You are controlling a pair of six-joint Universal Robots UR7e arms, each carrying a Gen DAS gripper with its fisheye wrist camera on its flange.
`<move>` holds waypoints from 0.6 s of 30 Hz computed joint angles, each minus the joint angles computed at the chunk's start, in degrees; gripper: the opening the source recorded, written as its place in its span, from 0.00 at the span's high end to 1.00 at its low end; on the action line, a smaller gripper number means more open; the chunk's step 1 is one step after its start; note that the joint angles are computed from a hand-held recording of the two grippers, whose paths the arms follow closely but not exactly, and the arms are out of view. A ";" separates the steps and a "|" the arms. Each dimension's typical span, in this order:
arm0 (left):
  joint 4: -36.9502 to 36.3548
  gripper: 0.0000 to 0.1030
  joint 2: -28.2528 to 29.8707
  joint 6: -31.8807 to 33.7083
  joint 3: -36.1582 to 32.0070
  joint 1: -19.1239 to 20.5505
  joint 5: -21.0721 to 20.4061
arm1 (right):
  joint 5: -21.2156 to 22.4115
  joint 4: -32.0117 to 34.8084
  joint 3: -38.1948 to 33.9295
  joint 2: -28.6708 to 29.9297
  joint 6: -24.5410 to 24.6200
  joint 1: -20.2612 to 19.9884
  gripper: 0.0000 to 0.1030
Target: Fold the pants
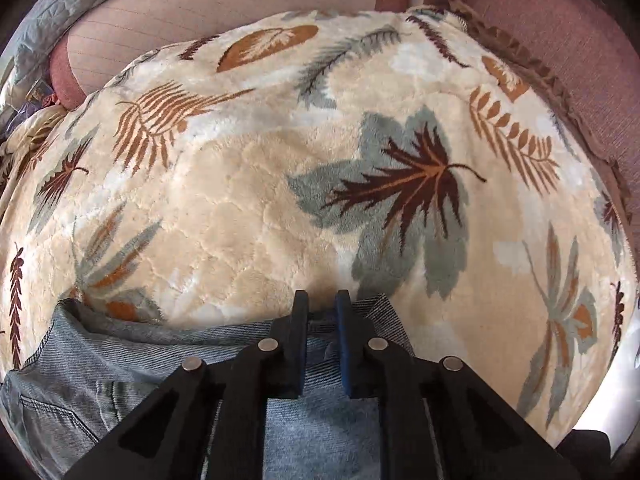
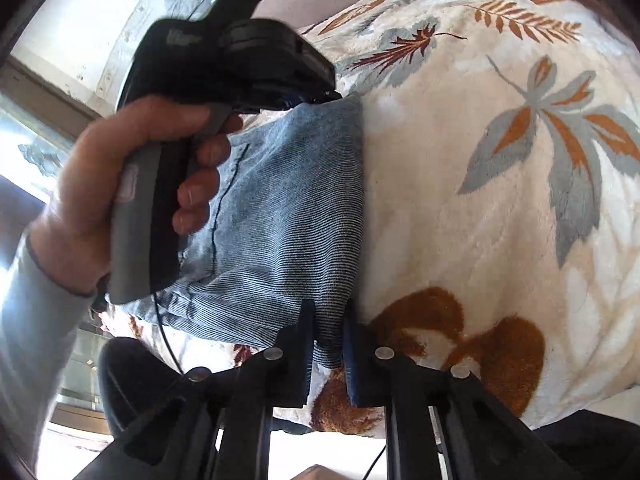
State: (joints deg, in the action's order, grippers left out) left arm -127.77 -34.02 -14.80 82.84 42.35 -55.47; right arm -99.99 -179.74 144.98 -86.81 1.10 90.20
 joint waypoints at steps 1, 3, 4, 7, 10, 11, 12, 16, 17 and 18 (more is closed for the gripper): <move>-2.37 0.74 -1.80 0.89 1.92 -0.27 -0.31 | 1.22 1.69 0.64 -2.18 -0.03 -0.80 0.71; -9.19 0.69 -6.14 4.35 6.89 -1.21 -0.81 | 0.30 0.50 1.64 -4.91 0.78 0.07 0.58; -11.24 0.63 -8.48 5.48 9.39 -1.80 -0.74 | -0.12 -0.37 2.02 -6.51 0.62 0.66 0.57; -13.37 0.48 -15.16 4.33 16.28 -2.69 -1.11 | 3.69 0.61 1.79 -10.20 1.60 1.06 0.53; -13.00 0.48 -21.30 -0.69 23.80 -2.27 -1.49 | 9.39 3.94 0.11 -9.36 2.90 -0.34 0.53; -12.58 0.48 -22.27 -2.46 25.43 -1.75 -1.53 | 11.07 4.54 -0.61 -7.19 3.59 -0.62 0.53; -12.24 0.48 -22.92 -4.34 27.05 -1.36 -1.19 | 11.68 5.11 -0.86 -5.24 4.03 -1.29 0.53; -14.48 0.48 -22.62 -1.55 31.27 -1.95 0.90 | 9.65 3.64 -0.72 -1.43 6.61 -2.27 0.53; -14.29 0.48 -23.02 -2.12 31.50 -2.70 1.47 | 8.47 4.80 -1.33 -2.15 7.57 -1.01 0.53; -16.51 0.48 -24.09 -1.90 32.33 -3.18 0.79 | 7.28 5.77 -2.02 -3.00 7.28 0.42 0.53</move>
